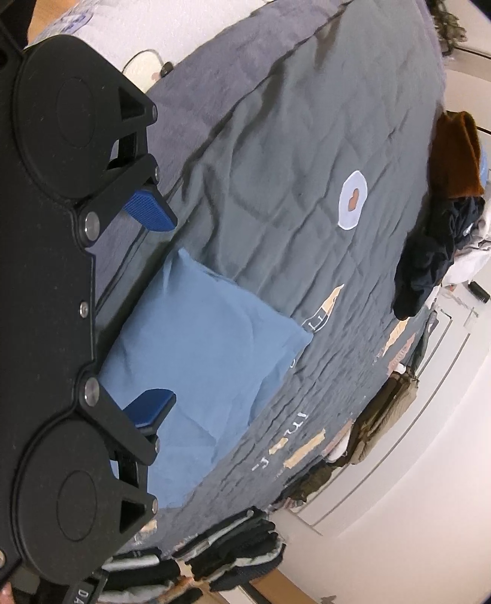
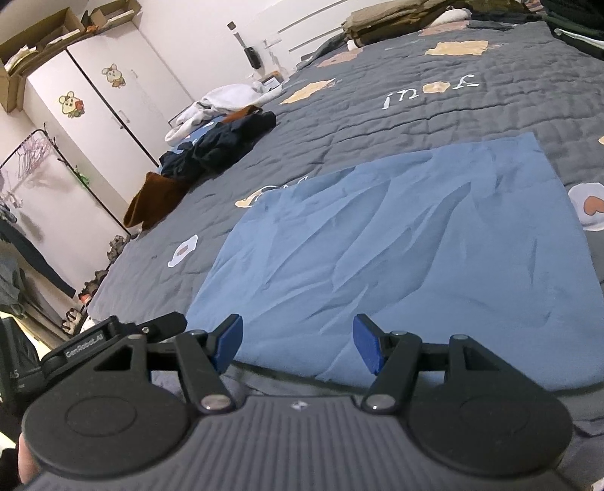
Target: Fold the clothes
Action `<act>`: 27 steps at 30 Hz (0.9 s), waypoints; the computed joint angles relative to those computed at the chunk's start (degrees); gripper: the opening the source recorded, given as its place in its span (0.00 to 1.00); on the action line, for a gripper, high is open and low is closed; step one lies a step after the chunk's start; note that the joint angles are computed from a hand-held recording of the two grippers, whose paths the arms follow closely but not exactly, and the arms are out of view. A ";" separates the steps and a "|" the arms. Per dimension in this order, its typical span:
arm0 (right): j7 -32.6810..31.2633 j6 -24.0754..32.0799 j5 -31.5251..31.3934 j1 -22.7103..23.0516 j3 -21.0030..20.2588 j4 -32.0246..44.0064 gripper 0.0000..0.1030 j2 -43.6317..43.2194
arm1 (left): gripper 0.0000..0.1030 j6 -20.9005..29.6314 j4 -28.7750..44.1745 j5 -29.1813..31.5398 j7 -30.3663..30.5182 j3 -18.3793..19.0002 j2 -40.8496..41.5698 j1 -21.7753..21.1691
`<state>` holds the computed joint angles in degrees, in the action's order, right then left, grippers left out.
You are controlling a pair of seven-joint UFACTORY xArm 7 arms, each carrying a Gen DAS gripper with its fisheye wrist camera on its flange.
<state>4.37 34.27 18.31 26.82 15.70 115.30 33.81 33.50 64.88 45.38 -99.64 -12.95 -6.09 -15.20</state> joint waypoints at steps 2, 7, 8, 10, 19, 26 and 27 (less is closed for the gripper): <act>0.22 0.50 -0.06 0.04 -0.09 0.07 0.62 0.00 | 0.88 -0.38 -0.06 -0.42 0.18 0.10 0.05 -0.03; 1.60 1.48 -0.31 0.25 -0.61 0.75 0.62 0.48 | 0.88 -0.65 -0.21 0.04 -0.06 0.15 0.12 0.05; 2.01 1.72 -0.75 0.47 -0.91 0.97 0.62 0.58 | 0.88 -0.61 -0.25 0.11 -0.42 0.16 0.12 0.10; 2.04 1.61 -0.99 0.50 -0.87 0.93 0.62 0.54 | 0.88 -0.53 -0.32 0.11 -0.94 0.20 0.15 0.16; 3.21 0.93 0.87 -0.07 -0.30 1.04 0.62 1.21 | 0.79 -9.11 -4.18 0.78 -6.62 0.88 -1.28 2.49; 3.36 -1.08 1.94 -0.73 0.36 -0.18 0.62 0.63 | 0.49 -15.30 -6.46 1.07 -11.42 0.62 -1.21 4.87; 3.46 -1.13 1.92 -0.73 0.35 -0.19 0.62 0.62 | 0.46 -16.20 -6.83 1.16 -12.39 0.57 -1.20 5.25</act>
